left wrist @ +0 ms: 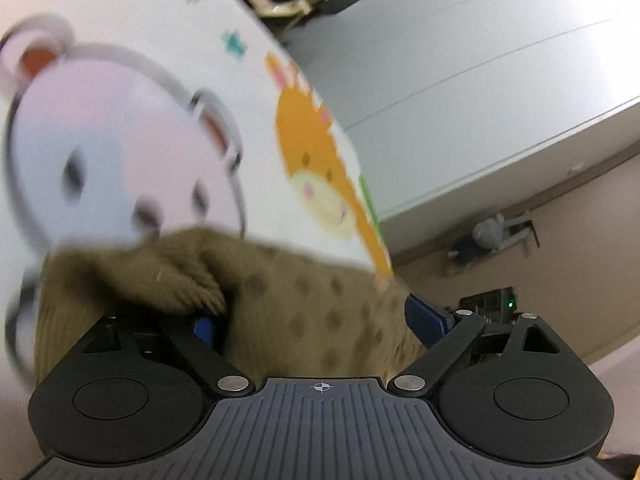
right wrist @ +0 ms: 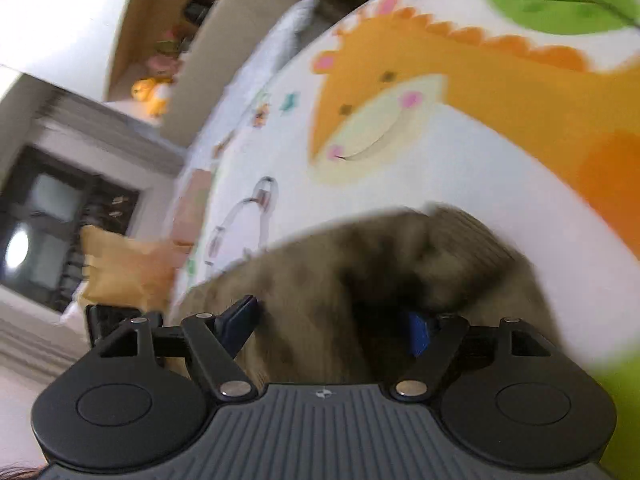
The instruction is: Fold clothes
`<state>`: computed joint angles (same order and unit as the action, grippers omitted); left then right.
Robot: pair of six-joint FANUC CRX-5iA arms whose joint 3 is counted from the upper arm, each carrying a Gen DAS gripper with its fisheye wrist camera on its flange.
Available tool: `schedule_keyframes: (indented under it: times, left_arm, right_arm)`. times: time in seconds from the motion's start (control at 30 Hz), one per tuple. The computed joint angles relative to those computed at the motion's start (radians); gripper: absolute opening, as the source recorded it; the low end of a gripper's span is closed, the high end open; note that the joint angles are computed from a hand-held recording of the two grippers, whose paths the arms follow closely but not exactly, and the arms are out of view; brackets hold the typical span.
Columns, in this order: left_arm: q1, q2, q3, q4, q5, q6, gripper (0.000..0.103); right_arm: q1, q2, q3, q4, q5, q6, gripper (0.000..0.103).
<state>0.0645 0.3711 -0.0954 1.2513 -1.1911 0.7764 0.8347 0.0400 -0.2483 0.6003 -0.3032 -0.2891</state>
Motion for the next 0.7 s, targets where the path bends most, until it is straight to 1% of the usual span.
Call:
schedule_keyframes:
  times: [0.07, 0.1, 0.13, 0.17, 0.23, 0.27, 0.3, 0.33, 0.4, 0.43, 0.47, 0.5, 0.53, 0.57, 0.6, 0.63, 0.67, 0.7]
  left_arm:
    - [-0.016, 0.04, 0.075, -0.006, 0.032, 0.001, 0.093]
    - [-0.026, 0.052, 0.106, -0.014, 0.069, 0.0, 0.093]
    - [-0.035, 0.064, 0.138, -0.022, 0.106, 0.0, 0.093]
    - [-0.045, 0.071, 0.157, -0.007, 0.141, -0.02, 0.091]
    - [-0.059, 0.081, 0.179, 0.027, 0.199, -0.056, 0.09]
    - [-0.064, 0.083, 0.189, 0.036, 0.229, -0.073, 0.09]
    - [-0.064, 0.075, 0.198, -0.007, 0.27, -0.071, 0.09]
    - [-0.064, 0.068, 0.209, -0.055, 0.309, -0.065, 0.09]
    - [-0.057, 0.044, 0.233, -0.234, 0.375, -0.006, 0.09]
    - [-0.055, 0.024, 0.228, -0.301, 0.405, 0.006, 0.09]
    - [-0.054, 0.003, 0.217, -0.359, 0.437, 0.01, 0.09]
    - [-0.052, -0.021, 0.196, -0.364, 0.452, -0.007, 0.09]
    - [-0.05, -0.045, 0.165, -0.349, 0.473, -0.043, 0.091]
    - [-0.049, -0.062, 0.136, -0.281, 0.472, -0.104, 0.093]
    - [-0.055, -0.074, 0.104, -0.182, 0.465, -0.184, 0.093]
    - [-0.066, -0.071, 0.095, -0.106, 0.455, -0.244, 0.094]
    - [-0.077, -0.066, 0.088, -0.035, 0.44, -0.299, 0.094]
    - [-0.089, -0.048, 0.097, 0.006, 0.417, -0.328, 0.094]
  right_arm:
    - [-0.028, 0.048, 0.06, -0.032, 0.013, 0.075, 0.077]
    - [-0.04, 0.072, 0.084, -0.002, 0.007, 0.078, 0.077]
    - [-0.052, 0.093, 0.096, 0.08, -0.001, 0.042, 0.074]
    - [-0.064, 0.113, 0.106, 0.17, -0.013, 0.003, 0.072]
    - [-0.096, 0.137, 0.111, 0.373, -0.031, -0.101, 0.07]
    - [-0.104, 0.144, 0.12, 0.426, -0.052, -0.114, 0.07]
    - [-0.1, 0.157, 0.145, 0.428, -0.097, -0.075, 0.07]
    - [-0.089, 0.172, 0.181, 0.398, -0.156, -0.002, 0.07]
    - [-0.039, 0.224, 0.296, 0.302, -0.376, 0.207, 0.07]
    - [-0.017, 0.252, 0.348, 0.29, -0.491, 0.288, 0.07]
    - [0.003, 0.273, 0.375, 0.311, -0.585, 0.33, 0.07]
    - [0.021, 0.292, 0.395, 0.343, -0.669, 0.361, 0.07]
    - [0.032, 0.295, 0.393, 0.374, -0.702, 0.367, 0.071]
    - [0.035, 0.282, 0.373, 0.403, -0.691, 0.347, 0.071]
    - [0.036, 0.266, 0.35, 0.43, -0.669, 0.322, 0.071]
    - [0.032, 0.258, 0.339, 0.456, -0.636, 0.297, 0.071]
    - [0.023, 0.265, 0.344, 0.472, -0.598, 0.285, 0.071]
    - [0.012, 0.278, 0.357, 0.479, -0.549, 0.284, 0.071]
